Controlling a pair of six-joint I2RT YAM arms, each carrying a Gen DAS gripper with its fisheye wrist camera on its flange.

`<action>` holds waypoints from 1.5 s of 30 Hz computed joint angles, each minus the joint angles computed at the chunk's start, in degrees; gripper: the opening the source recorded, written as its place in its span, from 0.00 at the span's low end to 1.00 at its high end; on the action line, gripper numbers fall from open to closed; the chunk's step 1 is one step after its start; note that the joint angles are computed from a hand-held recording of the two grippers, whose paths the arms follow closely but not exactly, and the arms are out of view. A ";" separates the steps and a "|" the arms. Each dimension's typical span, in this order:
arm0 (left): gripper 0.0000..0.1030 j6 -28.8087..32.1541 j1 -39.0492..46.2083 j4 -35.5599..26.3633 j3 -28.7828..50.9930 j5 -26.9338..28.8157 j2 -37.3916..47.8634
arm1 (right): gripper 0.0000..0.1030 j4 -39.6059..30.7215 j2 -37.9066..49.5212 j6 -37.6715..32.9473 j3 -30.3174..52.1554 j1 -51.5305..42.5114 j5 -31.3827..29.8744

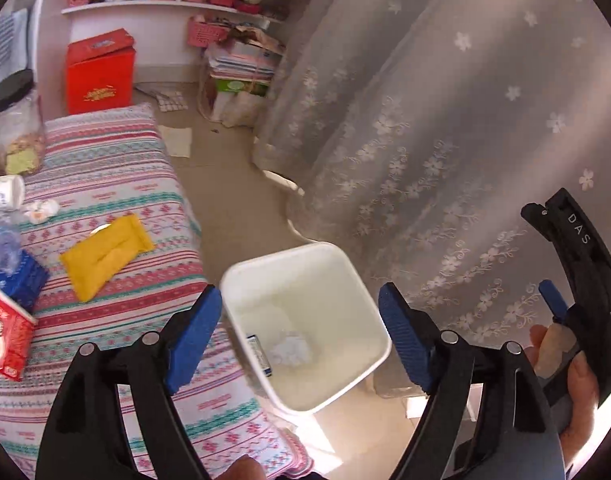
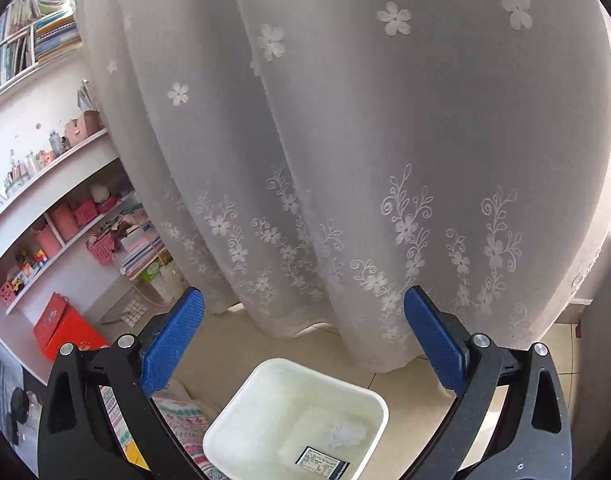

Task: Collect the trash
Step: 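Carry both items over the white bin and open both tools to drop them, then grasp the white plastic wrapper with orange print with the left tool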

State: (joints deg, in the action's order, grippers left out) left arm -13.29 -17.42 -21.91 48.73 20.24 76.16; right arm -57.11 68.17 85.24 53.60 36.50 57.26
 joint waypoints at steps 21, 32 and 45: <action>0.83 10.43 65.75 -1.41 11.41 -18.43 27.66 | 0.93 16.06 24.64 -19.73 15.53 11.24 -12.13; 0.69 3.98 68.57 -4.70 21.23 -20.05 42.65 | 0.93 14.74 32.71 -23.97 22.16 13.81 -11.93; 0.40 12.73 71.89 -7.45 20.45 -4.69 30.26 | 0.93 23.26 38.48 -34.32 29.89 15.39 -24.11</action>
